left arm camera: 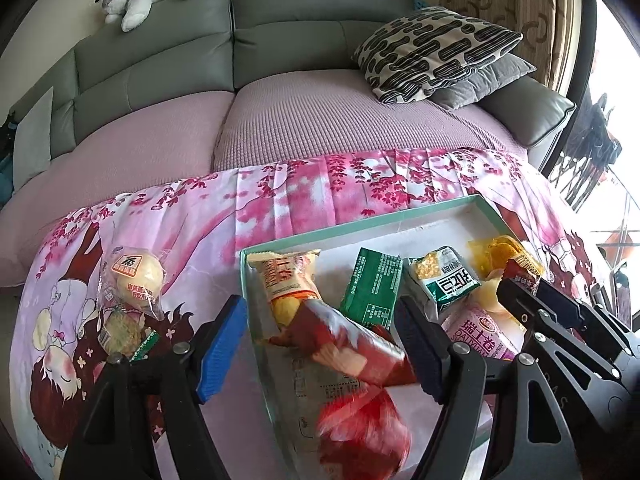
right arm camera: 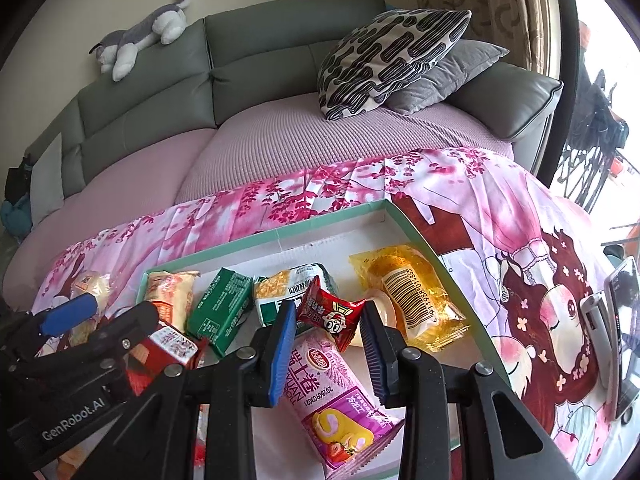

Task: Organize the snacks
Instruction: 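Open both tools to drop the biscuit bag and candy into the tray, then move both tools back over the snack pile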

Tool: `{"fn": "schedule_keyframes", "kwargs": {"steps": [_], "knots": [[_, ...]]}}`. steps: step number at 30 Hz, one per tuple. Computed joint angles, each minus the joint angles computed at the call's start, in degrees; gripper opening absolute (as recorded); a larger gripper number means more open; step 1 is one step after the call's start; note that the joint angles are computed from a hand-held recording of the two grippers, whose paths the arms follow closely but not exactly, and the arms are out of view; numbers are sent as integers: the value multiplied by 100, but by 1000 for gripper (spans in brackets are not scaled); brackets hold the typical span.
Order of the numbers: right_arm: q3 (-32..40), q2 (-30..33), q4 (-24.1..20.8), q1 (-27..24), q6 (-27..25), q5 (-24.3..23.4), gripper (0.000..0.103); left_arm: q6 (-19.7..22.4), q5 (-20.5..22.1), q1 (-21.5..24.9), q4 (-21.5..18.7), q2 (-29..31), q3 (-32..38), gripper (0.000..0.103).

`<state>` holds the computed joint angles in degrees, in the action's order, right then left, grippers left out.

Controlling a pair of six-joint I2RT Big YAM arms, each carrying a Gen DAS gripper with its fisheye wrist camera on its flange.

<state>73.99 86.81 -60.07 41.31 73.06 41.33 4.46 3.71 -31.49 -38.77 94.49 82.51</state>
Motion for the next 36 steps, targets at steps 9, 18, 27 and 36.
{"fn": "schedule_keyframes", "kwargs": {"steps": [9,18,27,36], "knots": [[81,102,-182,-34,34,-97,41,-99,-125,33,-46,39,37,82],[187,204,-395,-48,79,-132,70,-119,-273,55,-65,90,57,86],[207,241,-522,-86,221,-177,90,-224,-558,72,15,110,32,98],[160,224,-633,-129,433,-233,103,-286,-713,83,89,120,4,102]]}}
